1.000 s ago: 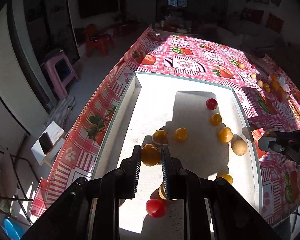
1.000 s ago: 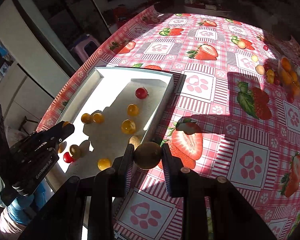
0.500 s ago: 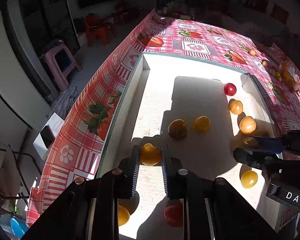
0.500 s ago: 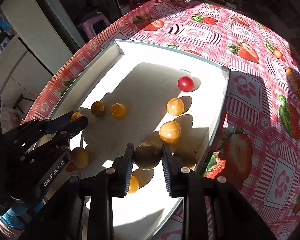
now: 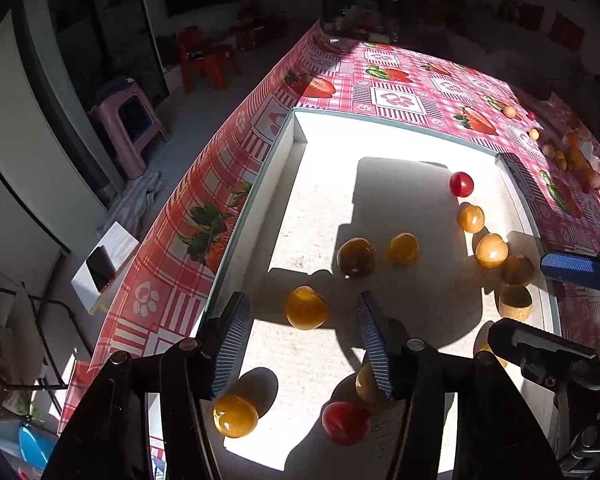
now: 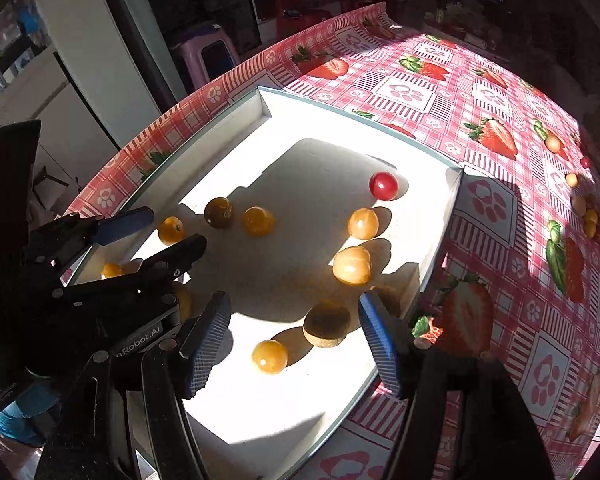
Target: Organize fruits
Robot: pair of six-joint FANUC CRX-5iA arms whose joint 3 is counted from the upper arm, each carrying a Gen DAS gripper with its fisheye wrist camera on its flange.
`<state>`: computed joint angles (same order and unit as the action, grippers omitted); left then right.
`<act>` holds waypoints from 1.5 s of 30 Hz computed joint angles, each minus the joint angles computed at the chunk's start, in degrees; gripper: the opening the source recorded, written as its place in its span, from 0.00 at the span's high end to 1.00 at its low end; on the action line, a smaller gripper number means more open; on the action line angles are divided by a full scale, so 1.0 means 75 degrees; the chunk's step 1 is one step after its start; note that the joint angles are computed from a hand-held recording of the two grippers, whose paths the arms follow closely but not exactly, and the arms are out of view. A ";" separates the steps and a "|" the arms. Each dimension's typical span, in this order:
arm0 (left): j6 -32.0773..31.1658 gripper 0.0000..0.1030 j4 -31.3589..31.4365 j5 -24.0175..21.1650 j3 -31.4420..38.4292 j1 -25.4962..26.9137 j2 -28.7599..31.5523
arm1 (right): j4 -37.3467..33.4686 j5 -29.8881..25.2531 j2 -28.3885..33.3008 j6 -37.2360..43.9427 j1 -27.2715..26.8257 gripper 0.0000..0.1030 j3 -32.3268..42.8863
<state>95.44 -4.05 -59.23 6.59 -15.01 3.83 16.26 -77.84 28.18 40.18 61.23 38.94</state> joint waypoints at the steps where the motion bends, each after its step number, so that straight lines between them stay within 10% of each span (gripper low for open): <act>1: 0.0056 0.42 -0.0046 0.0015 -0.0021 -0.0012 -0.0046 | 0.0053 0.0003 -0.0037 -0.0018 0.0021 0.25 -0.0017; 4: 0.0087 0.17 0.0051 0.0255 -0.0239 -0.0027 -0.0277 | 0.0155 -0.0038 -0.0146 -0.0072 0.0075 0.23 -0.0085; 11: 0.0607 0.16 -0.0452 0.0120 -0.0190 -0.0299 -0.0522 | 0.0298 -0.0200 -0.0425 -0.0339 0.0222 0.19 -0.0387; 13: 0.0792 0.00 -0.0597 0.0066 -0.0202 -0.0347 -0.0606 | 0.0305 -0.0288 -0.0513 -0.0427 0.0285 0.15 -0.0492; 45: 0.1850 0.00 -0.1950 -0.0458 -0.0897 -0.1125 -0.1969 | 0.1364 -0.0951 -0.1104 -0.2644 0.1205 0.06 -0.1581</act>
